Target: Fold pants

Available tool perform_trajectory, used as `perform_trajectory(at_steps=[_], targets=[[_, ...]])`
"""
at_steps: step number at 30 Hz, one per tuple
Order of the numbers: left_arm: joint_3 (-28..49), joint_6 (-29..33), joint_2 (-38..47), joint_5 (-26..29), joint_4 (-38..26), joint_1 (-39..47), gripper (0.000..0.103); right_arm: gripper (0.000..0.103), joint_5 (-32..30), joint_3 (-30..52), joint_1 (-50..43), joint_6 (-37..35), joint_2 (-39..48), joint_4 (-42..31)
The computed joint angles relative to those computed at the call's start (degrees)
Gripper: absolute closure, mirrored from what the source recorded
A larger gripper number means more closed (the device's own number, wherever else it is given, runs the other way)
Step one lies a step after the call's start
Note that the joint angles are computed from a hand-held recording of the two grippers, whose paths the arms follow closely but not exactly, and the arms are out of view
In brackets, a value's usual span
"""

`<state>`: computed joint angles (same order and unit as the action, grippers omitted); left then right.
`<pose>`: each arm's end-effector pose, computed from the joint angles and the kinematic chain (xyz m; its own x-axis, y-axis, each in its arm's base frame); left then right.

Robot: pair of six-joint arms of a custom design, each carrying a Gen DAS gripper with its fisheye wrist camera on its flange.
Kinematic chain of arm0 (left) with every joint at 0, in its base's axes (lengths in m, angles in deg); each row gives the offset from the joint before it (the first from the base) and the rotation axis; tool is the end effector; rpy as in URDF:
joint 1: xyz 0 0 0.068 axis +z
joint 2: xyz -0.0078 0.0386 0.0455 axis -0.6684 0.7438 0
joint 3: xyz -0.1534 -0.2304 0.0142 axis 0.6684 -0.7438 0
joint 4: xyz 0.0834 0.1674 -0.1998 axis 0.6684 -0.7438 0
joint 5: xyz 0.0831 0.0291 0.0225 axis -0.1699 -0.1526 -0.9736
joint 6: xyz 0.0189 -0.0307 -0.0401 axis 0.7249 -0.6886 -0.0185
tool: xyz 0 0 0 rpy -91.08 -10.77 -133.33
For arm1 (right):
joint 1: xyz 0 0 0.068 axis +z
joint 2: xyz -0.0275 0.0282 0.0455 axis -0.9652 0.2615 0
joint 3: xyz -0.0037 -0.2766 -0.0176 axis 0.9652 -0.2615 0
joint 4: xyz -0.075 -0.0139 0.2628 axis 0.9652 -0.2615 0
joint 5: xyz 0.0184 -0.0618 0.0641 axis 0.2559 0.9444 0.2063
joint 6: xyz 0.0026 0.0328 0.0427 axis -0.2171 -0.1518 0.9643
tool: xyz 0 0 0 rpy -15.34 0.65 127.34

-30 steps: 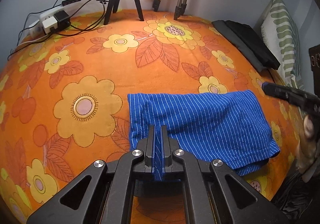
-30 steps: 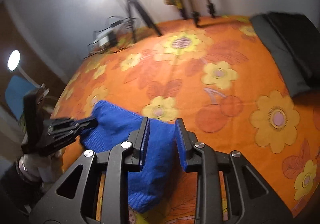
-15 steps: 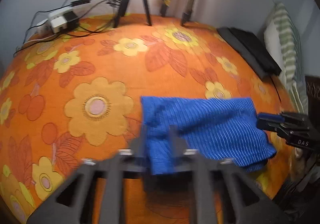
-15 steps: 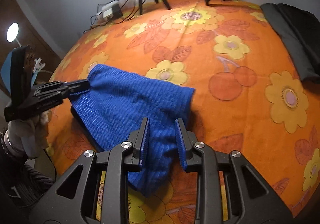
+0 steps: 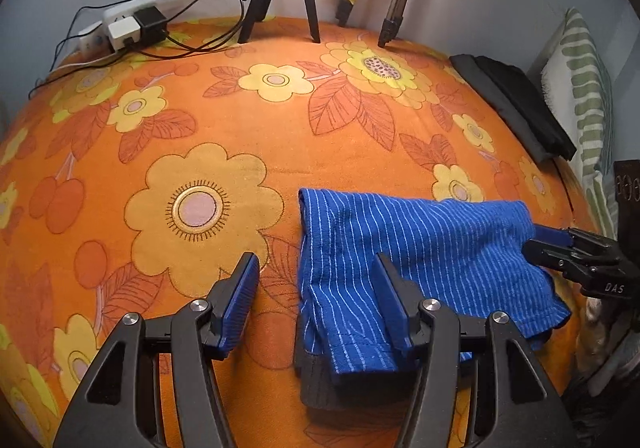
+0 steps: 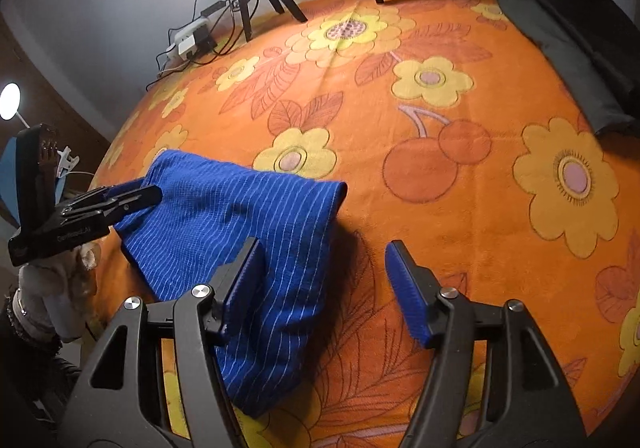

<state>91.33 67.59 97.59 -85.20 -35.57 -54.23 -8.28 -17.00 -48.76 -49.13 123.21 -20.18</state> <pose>0.2768 -0.0604 0.0700 -0.8257 -0.1706 -0.5378 -0.0728 0.9774 -0.1982 0.3562 0.1867 0.0745 -0.8073 -0.3125 -0.5005 -0.5020 0.8096 0.3042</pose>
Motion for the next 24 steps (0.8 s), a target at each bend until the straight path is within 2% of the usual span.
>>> perform_trajectory(at_steps=[4, 6, 8, 9, 11, 17, 24], targets=[[0.1, 0.4, 1.0, -1.9, 1.1, -1.1, 0.049, 0.044, 1.1, -0.8, 1.3, -0.2, 0.2, 2.5], [0.1, 0.5, 1.4, -3.5, 1.7, -2.0, 0.058, 0.05, 1.5, -1.2, 2.0, -0.7, 0.2, 3.2], [0.2, 0.7, 1.6, -3.8, 2.3, -2.5, 0.081, 0.062, 1.2, -1.2, 2.4, -0.8, 0.4, 3.8], [0.3, 0.7, 1.8, -3.1, 2.4, -2.5, 0.085, 0.063, 1.2, -1.3, 2.5, -0.9, 0.4, 4.1], [0.4, 0.2, 2.1, -3.9, 3.0, -3.4, 0.092, 0.075, 0.6, -1.2, 2.9, -1.2, 0.7, 4.3], [-0.2, -1.4, 1.1, -4.8, 3.4, -4.2, 0.095, 0.09, 0.7, -2.2, 3.3, -0.8, -0.2, 5.3], [-2.5, -2.7, -5.2, -7.0, 3.0, -5.9, 0.095, 0.092, 0.6, -5.4, 3.2, -1.2, -4.6, 7.1]])
